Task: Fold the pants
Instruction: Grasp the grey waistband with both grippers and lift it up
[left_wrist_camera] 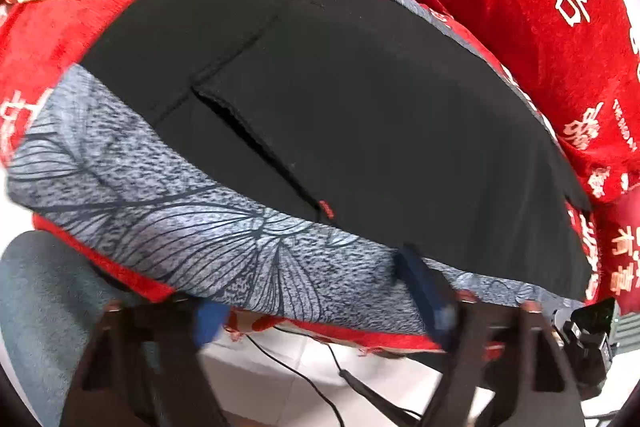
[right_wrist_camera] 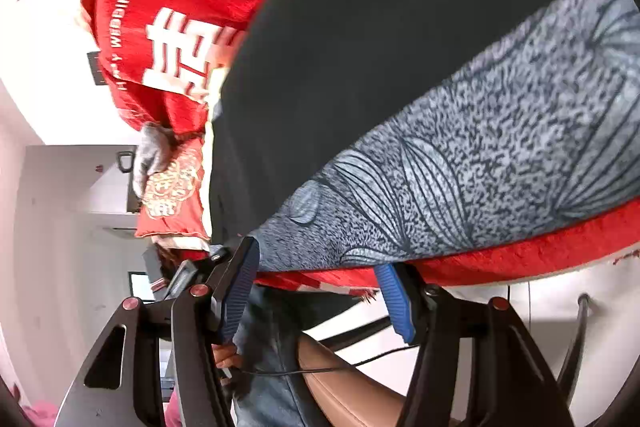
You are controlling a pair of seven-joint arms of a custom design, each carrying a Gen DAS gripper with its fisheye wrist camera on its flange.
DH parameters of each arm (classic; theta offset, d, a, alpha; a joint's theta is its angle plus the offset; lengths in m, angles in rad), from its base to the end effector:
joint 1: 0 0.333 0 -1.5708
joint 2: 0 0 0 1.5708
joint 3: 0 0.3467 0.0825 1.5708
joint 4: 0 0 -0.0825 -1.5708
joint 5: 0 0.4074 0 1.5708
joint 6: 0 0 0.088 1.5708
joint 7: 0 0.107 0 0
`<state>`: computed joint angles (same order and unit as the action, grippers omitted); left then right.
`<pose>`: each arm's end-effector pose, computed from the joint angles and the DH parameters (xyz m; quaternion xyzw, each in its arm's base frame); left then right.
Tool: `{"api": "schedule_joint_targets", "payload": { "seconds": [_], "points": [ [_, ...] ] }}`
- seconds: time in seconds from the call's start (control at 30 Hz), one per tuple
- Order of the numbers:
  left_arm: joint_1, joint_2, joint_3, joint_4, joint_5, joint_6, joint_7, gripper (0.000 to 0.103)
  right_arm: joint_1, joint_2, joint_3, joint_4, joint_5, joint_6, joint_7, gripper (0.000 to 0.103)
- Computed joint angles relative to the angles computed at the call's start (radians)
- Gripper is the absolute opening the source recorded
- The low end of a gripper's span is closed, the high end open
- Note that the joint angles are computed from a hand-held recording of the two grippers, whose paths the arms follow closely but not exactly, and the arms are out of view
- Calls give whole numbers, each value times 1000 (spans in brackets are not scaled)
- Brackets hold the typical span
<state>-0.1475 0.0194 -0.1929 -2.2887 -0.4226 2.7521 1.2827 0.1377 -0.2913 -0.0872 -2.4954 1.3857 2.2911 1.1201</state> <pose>0.5423 -0.1740 0.4039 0.7812 -0.5731 0.2472 0.0112 0.4628 0.0447 0.4300 -0.4531 0.7325 0.2577 0.4379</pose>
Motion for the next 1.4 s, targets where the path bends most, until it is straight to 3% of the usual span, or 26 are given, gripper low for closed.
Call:
{"api": "schedule_joint_targets", "payload": {
  "seconds": [0.07, 0.1, 0.13, 0.17, 0.43, 0.7, 0.83, 0.9, 1.07, 1.13, 1.2, 1.27, 1.33, 1.37, 1.4],
  "points": [
    [2, 8, -6, 6, -107, 10, 92, 44, -3, -1, -10, -3, 34, -1, -13, 59],
    [2, 7, -10, 7, -144, 13, 131, 36, -6, 2, -15, -2, 42, -7, -10, 41],
    [2, 1, -10, 7, -140, 18, 135, 35, -11, 7, -13, 5, 19, -10, 9, 11],
    [0, -8, -8, 6, -117, 22, 119, 31, -20, -7, -13, -4, -10, -9, 19, 4],
    [-5, -39, 31, 105, -43, -6, 120, 29, -13, -3, -3, 150, -198, 41, -24, 4],
    [32, 210, 15, 462, 237, -22, 20, 29, -39, 299, 11, 565, -318, 13, -85, 4],
    [-20, 389, 82, 701, 496, -28, -116, 29, -86, 500, 50, 801, -354, -14, -43, 4],
    [-49, 481, 120, 834, 602, -91, -175, 30, -102, 617, 68, 938, -404, -31, 27, 4],
    [-46, 675, 138, 1087, 700, -284, -238, 30, -109, 839, 83, 1176, -587, -81, 200, 4],
    [-28, 721, 125, 1135, 701, -344, -238, 30, -114, 887, 94, 1218, -631, -92, 246, 5],
    [10, 698, 92, 1079, 678, -299, -218, 30, -130, 907, 120, 1223, -629, -54, 262, 5],
    [-2, 662, 106, 1030, 709, -273, -232, 30, -129, 905, 128, 1236, -678, -64, 309, 6],
    [-19, 630, 117, 997, 752, -278, -233, 61, -135, 875, 147, 1215, -708, -56, 292, 22],
    [-39, 610, 133, 974, 787, -280, -250, 84, -146, 848, 167, 1185, -693, -41, 252, 23],
    [-61, 589, 149, 948, 830, -271, -273, 85, -162, 823, 190, 1154, -661, -37, 204, 23]
  ]
}}
